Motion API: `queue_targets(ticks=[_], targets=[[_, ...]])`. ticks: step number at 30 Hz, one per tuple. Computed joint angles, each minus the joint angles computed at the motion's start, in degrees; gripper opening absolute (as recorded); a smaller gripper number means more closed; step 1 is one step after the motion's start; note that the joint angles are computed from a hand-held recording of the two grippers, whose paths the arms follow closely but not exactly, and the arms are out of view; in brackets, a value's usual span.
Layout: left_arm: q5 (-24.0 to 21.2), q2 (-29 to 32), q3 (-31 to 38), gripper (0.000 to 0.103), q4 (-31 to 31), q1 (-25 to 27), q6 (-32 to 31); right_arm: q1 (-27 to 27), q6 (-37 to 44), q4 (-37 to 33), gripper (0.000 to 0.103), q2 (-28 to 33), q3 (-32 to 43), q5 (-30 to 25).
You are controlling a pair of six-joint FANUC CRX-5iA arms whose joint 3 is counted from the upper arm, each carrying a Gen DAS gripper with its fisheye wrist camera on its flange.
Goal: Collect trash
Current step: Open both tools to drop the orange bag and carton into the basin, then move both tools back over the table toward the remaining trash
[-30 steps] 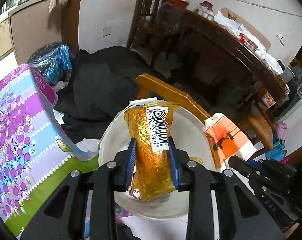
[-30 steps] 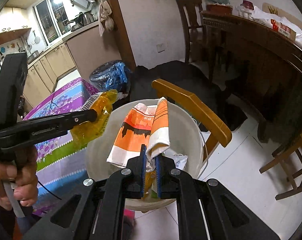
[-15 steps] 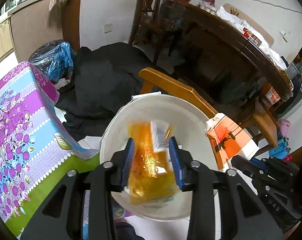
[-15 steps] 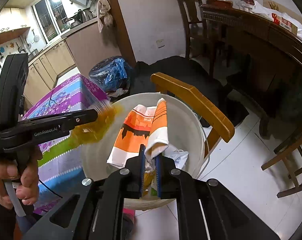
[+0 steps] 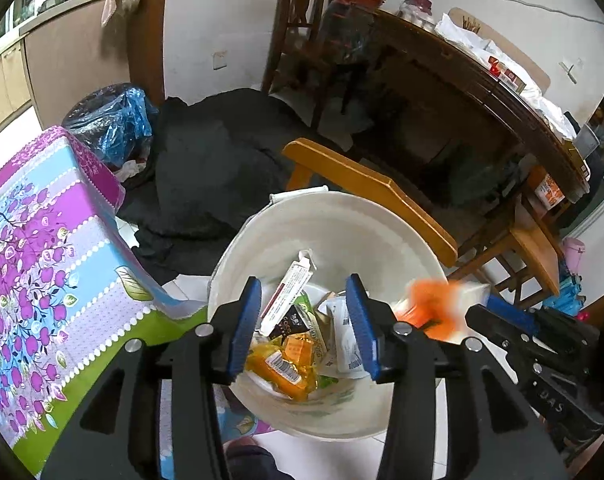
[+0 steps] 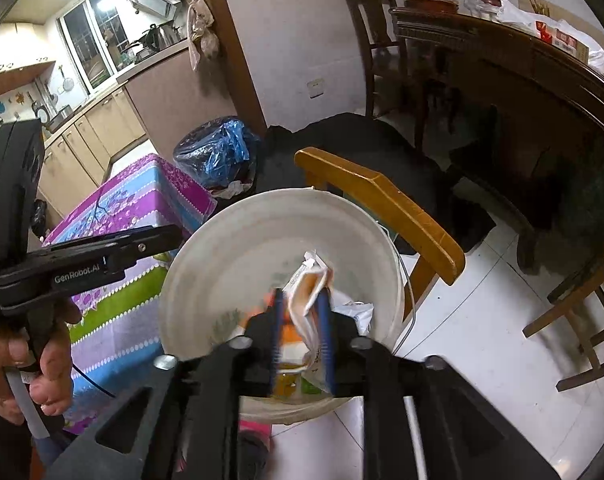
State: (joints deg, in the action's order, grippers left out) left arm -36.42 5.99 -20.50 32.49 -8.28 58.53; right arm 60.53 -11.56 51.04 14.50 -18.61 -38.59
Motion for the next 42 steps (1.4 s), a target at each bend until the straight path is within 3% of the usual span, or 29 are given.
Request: queue_targets(ticks=[2, 36, 38, 39, 41, 42], targets=[[0.0, -0.1, 0.2, 0.043, -0.4, 0.1, 0.5, 0.0, -0.8, 0.9, 0.036, -0.1, -0.2, 0.1], [1.3, -3.5, -2.4, 0.043, -1.0, 0.5, -0.7, 1.4, -3.3, 3.7, 0.04, -0.9, -0.5, -1.3], [2.0, -4.6, -4.0, 0.047, -0.3, 0.8, -2.3, 1.9, -5.6, 6.6, 0.043, -1.1, -1.1, -1.9], [2.6, -5.6, -5.2, 0.05, 0.3, 1.2, -3.6, 2.2, -7.6, 9.3, 0.05, -1.3, -1.8, -2.3], [3.7, -7.2, -7.4, 0.052, 1.0, 2.2, -5.7, 3.3, -12.6, 15.7, 0.075, -1.7, -3.2, -3.8], [4.1, -8.1, -8.9, 0.053, 2.0, 3.2, -7.4, 3.8, -14.5, 18.3, 0.077, -1.7, -3.6, -4.5]])
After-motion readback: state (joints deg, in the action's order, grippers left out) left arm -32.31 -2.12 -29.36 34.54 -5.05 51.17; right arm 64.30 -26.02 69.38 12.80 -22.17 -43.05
